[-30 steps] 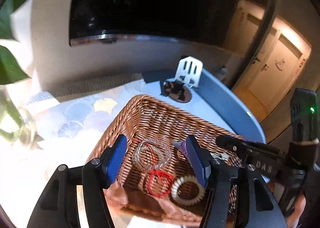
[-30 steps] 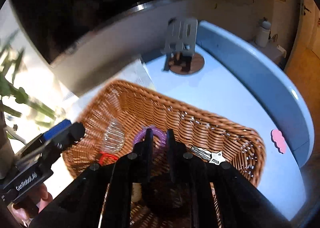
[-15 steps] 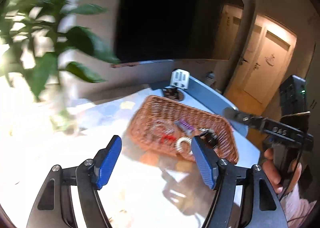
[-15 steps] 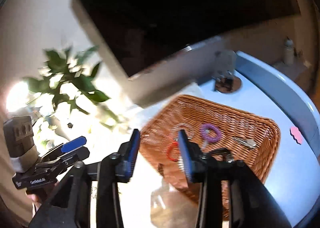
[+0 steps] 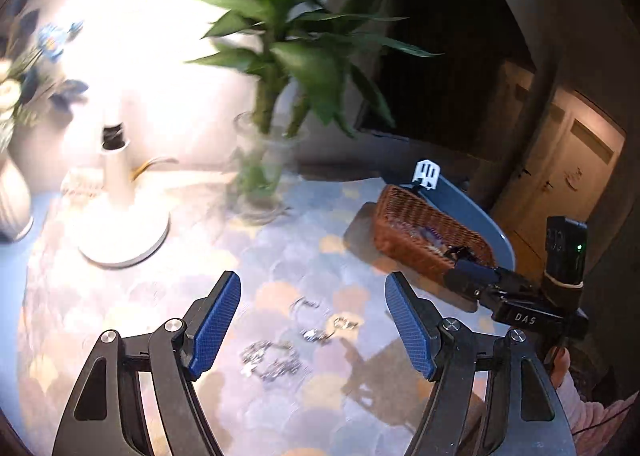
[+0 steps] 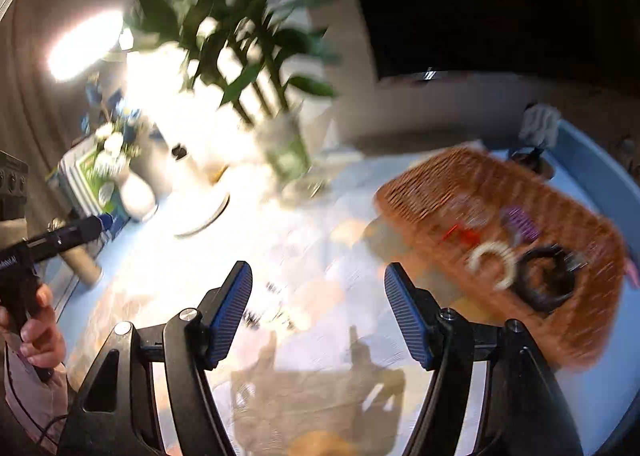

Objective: Organize jewelry
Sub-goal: 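Move both tools back over the remaining silver jewelry on the table, then grasp the silver bead chain bracelet with the left tool while the right tool grasps a small silver charm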

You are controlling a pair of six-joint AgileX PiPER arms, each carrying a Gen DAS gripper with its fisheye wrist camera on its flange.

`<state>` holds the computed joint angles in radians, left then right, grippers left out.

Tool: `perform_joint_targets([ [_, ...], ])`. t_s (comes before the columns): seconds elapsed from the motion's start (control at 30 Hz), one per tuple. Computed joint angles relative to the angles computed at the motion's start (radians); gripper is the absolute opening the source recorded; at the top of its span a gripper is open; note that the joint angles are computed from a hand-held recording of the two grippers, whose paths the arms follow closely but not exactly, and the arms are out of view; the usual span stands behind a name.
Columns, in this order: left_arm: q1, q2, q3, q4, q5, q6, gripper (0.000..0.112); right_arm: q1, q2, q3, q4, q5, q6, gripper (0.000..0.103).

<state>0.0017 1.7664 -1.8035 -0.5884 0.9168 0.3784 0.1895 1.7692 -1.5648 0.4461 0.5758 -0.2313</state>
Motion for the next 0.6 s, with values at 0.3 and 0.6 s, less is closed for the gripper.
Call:
perform_joint_targets([
  [0.3,0.052,0.03,0.14,0.013,-0.042,0.095,0.076,0.097,0.085,-0.033,-0.205,0.023,0.136,0.072],
  [0.6,0.011,0.216,0.016,0.143,0.035,0.072,0.042,0.15,0.178,-0.159,-0.377,0.16,0.144,0.062],
])
